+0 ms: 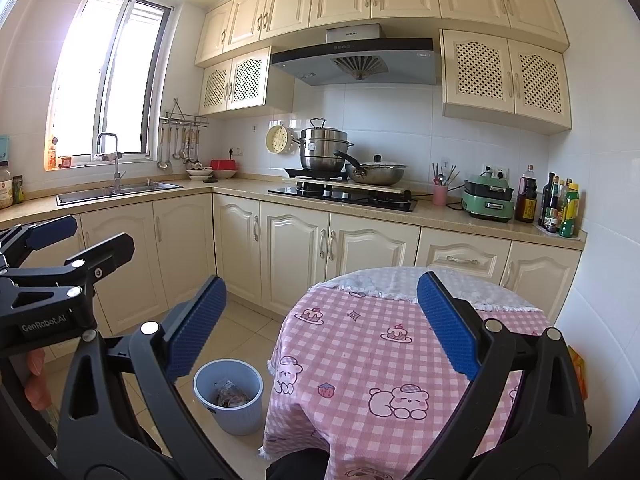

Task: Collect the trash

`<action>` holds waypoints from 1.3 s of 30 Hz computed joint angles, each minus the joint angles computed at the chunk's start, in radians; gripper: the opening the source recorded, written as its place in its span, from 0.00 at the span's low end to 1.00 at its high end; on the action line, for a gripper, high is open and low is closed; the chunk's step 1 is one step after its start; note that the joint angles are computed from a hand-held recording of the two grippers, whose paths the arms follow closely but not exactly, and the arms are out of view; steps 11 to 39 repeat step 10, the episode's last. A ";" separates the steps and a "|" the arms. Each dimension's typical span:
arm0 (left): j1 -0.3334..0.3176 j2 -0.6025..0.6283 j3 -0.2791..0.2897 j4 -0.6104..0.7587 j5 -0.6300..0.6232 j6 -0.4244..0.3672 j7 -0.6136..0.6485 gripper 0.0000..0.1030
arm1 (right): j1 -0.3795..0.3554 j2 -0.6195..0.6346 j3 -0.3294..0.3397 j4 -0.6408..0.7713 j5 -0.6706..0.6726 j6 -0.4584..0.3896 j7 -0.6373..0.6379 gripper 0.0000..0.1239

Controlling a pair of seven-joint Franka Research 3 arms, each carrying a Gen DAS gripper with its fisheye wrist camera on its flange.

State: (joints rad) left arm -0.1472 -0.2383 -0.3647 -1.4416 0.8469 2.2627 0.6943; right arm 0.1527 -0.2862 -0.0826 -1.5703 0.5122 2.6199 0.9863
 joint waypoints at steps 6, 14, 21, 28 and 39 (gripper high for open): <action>-0.002 0.009 0.016 0.004 -0.036 -0.001 0.017 0.92 | -0.006 0.019 -0.005 0.014 -0.003 -0.010 0.001 0.76; -0.001 0.018 0.024 -0.004 -0.048 -0.021 0.027 0.92 | -0.017 0.060 -0.018 0.051 0.008 -0.028 -0.011 0.76; -0.001 0.018 0.024 -0.004 -0.048 -0.021 0.027 0.92 | -0.017 0.060 -0.018 0.051 0.008 -0.028 -0.011 0.76; -0.001 0.018 0.024 -0.004 -0.048 -0.021 0.027 0.92 | -0.017 0.060 -0.018 0.051 0.008 -0.028 -0.011 0.76; -0.001 0.018 0.024 -0.004 -0.048 -0.021 0.027 0.92 | -0.017 0.060 -0.018 0.051 0.008 -0.028 -0.011 0.76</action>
